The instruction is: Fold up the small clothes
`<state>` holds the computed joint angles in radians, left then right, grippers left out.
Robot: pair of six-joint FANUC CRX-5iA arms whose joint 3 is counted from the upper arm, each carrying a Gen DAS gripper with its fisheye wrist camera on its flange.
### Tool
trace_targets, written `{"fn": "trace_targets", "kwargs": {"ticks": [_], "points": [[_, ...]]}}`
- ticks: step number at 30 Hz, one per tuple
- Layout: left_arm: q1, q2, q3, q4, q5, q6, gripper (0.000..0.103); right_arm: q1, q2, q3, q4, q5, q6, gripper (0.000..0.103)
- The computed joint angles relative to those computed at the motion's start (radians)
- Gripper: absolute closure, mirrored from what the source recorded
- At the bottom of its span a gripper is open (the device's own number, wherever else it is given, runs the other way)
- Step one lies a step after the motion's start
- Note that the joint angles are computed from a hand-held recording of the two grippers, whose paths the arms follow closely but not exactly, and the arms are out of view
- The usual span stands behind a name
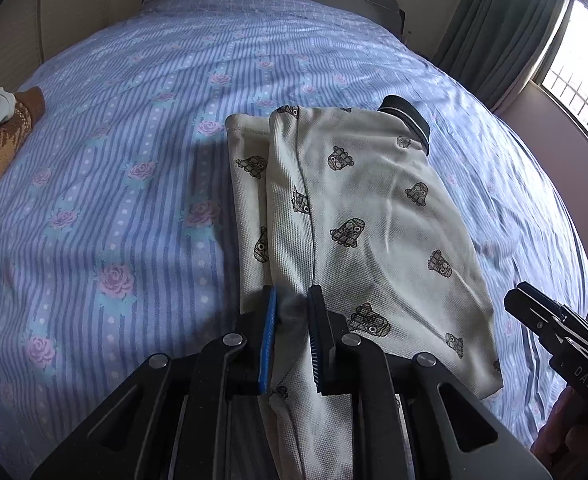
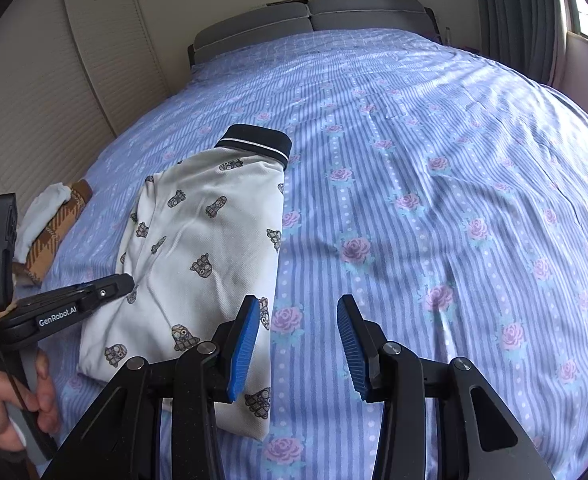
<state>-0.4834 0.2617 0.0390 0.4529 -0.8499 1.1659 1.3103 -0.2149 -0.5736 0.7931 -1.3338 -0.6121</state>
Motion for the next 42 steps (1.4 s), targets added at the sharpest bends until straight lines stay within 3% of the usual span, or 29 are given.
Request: {"fn": "trace_targets", "kwargs": {"ticks": [1,8,13,17,20,24,37,38,41,42], "points": [[0.002,-0.001,0.0,0.004,-0.003,0.002,0.098,0.0,-0.001,0.0,0.001,0.002,0.003,0.061],[0.01,-0.023,-0.017,-0.007,0.008,0.003,0.098,0.015,0.002,0.009,0.019,-0.027,0.022,0.061],[0.01,-0.029,-0.037,0.02,0.023,-0.028,0.097,0.01,-0.005,0.002,0.0,0.005,0.024,0.061],[0.011,-0.076,-0.08,0.038,0.042,-0.043,0.077,0.025,-0.007,0.002,0.003,0.016,0.036,0.061],[0.008,-0.124,-0.122,0.009,0.051,-0.018,0.074,0.036,-0.003,0.007,0.001,0.026,0.053,0.061],[-0.011,-0.168,-0.15,-0.083,0.048,0.031,0.072,0.049,0.012,0.016,-0.019,0.036,0.082,0.054],[-0.001,-0.176,-0.166,-0.133,0.019,0.104,0.07,0.056,0.06,0.039,-0.115,0.036,0.178,0.054],[-0.002,-0.181,-0.16,-0.147,0.012,0.128,0.066,0.056,0.053,0.039,-0.114,0.036,0.18,0.054],[-0.001,-0.22,-0.174,-0.175,0.013,0.241,0.035,0.063,0.024,0.031,-0.085,0.023,0.172,0.053],[0.004,-0.242,-0.197,-0.163,0.027,0.273,0.033,0.062,0.012,0.027,-0.073,0.023,0.173,0.05]]}}
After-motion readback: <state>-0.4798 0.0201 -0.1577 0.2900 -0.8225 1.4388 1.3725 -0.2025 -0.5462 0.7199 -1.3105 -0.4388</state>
